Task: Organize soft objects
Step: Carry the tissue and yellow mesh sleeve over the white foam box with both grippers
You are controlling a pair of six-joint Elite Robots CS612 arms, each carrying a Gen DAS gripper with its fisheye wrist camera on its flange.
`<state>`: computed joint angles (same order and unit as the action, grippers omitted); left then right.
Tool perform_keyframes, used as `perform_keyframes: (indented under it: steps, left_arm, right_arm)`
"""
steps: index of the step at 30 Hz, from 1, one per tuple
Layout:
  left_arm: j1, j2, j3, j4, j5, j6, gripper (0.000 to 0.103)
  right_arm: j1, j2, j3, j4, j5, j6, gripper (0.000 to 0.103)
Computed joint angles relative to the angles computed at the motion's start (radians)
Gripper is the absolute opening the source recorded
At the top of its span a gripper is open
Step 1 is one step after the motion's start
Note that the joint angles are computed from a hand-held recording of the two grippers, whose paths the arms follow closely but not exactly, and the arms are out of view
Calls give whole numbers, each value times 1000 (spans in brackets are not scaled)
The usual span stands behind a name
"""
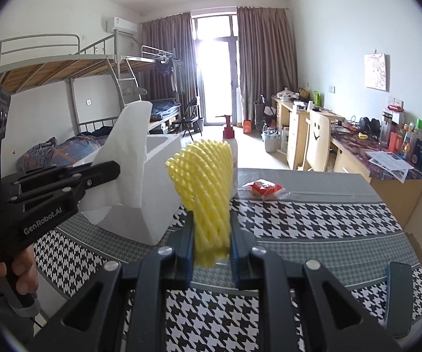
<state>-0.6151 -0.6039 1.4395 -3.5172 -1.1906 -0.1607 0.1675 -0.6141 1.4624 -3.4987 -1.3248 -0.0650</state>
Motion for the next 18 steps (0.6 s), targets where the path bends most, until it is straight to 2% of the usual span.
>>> perform_keyframes:
  steps: [18]
  left_arm:
    - [9, 1, -16, -26, 49, -6, 7]
  right_arm:
    - [11, 15, -50, 10, 19, -12, 24]
